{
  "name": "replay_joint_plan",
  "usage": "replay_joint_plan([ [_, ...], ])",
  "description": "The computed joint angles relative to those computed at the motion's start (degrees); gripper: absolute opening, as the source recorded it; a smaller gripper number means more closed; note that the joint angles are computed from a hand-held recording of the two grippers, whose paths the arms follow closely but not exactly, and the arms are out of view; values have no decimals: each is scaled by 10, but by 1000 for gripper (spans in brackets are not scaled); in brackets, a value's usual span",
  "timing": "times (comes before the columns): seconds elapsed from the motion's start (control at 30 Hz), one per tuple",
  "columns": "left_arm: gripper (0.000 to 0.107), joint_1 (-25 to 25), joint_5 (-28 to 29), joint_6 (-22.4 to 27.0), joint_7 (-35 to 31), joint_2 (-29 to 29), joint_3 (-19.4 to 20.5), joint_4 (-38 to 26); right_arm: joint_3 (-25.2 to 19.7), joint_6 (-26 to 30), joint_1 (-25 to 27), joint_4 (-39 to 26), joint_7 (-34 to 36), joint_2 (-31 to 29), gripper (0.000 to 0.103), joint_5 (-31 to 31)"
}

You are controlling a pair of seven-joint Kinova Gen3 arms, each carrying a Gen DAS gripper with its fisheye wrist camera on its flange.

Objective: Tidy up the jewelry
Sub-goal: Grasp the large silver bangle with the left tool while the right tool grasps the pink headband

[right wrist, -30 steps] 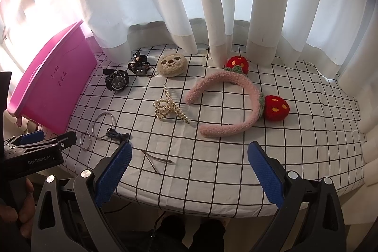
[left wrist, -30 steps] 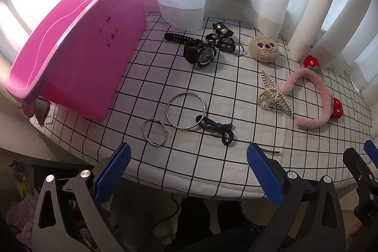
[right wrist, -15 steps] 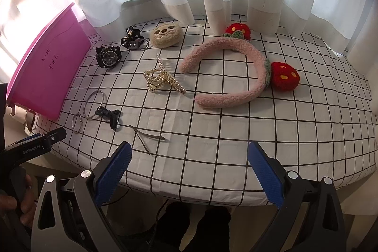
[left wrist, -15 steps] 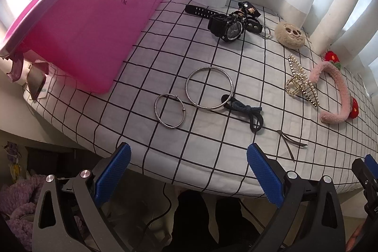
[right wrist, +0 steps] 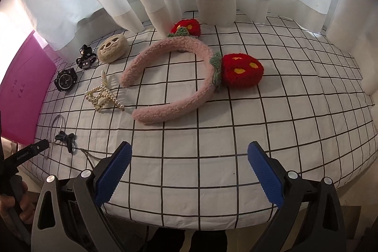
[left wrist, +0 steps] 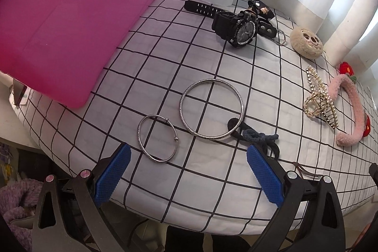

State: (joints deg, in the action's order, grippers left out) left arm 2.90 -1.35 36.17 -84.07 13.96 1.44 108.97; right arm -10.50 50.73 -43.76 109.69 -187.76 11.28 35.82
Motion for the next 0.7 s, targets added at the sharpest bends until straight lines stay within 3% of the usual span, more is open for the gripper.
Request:
replay_joint_plan([
  [0.2,97,-1,-1,-15,8,19,-3,-2,23,-26,29,13,-2,13,94,25],
  [0.37,97,1,-5,-20,20,36,-8,-8,39,-77,76,7,54,35,94,-25],
  [0.7,97,2,-3,-46,23,47,-1,-20,69,-89,61,-9,76,67,94,-33],
])
